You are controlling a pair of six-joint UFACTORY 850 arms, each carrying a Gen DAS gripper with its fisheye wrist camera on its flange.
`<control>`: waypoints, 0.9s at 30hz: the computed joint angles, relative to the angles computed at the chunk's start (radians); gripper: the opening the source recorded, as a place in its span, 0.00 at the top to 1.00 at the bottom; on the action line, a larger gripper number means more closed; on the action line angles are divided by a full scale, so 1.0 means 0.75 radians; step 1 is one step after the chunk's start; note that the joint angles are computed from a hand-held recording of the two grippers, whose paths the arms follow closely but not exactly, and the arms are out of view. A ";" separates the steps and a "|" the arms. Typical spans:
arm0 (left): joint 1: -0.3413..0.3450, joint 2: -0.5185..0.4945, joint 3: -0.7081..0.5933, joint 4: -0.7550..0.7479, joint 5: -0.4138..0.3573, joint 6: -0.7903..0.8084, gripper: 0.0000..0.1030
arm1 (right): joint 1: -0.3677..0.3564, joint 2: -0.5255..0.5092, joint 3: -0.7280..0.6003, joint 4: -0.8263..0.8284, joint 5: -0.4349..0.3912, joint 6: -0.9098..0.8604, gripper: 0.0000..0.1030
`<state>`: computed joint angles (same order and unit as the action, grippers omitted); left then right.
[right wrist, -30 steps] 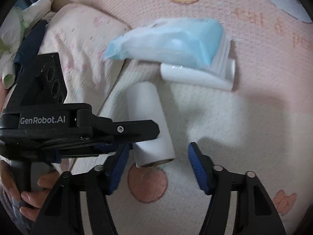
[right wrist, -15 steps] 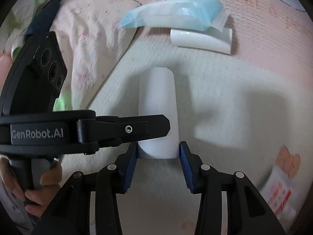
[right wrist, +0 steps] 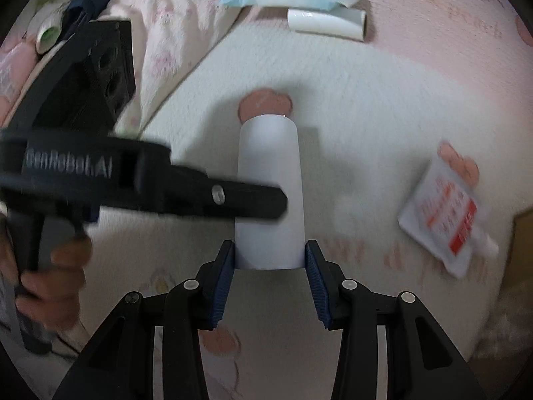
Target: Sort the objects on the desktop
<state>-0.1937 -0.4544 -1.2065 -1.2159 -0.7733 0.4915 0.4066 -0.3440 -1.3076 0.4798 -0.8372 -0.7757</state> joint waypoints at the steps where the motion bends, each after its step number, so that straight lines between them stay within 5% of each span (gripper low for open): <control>1: -0.009 0.012 0.002 0.025 0.030 -0.006 0.54 | -0.014 0.010 0.016 0.015 -0.004 -0.013 0.61; 9: -0.016 0.021 -0.009 0.054 0.072 -0.039 0.54 | -0.081 0.020 0.036 0.131 -0.042 -0.066 0.61; 27: -0.006 -0.024 -0.013 -0.092 0.029 0.069 0.56 | -0.029 -0.094 -0.057 0.130 -0.081 0.063 0.61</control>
<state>-0.1981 -0.4725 -1.2165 -1.2848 -0.7518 0.5431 0.3849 -0.4143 -1.3505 0.5773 -0.8977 -0.7284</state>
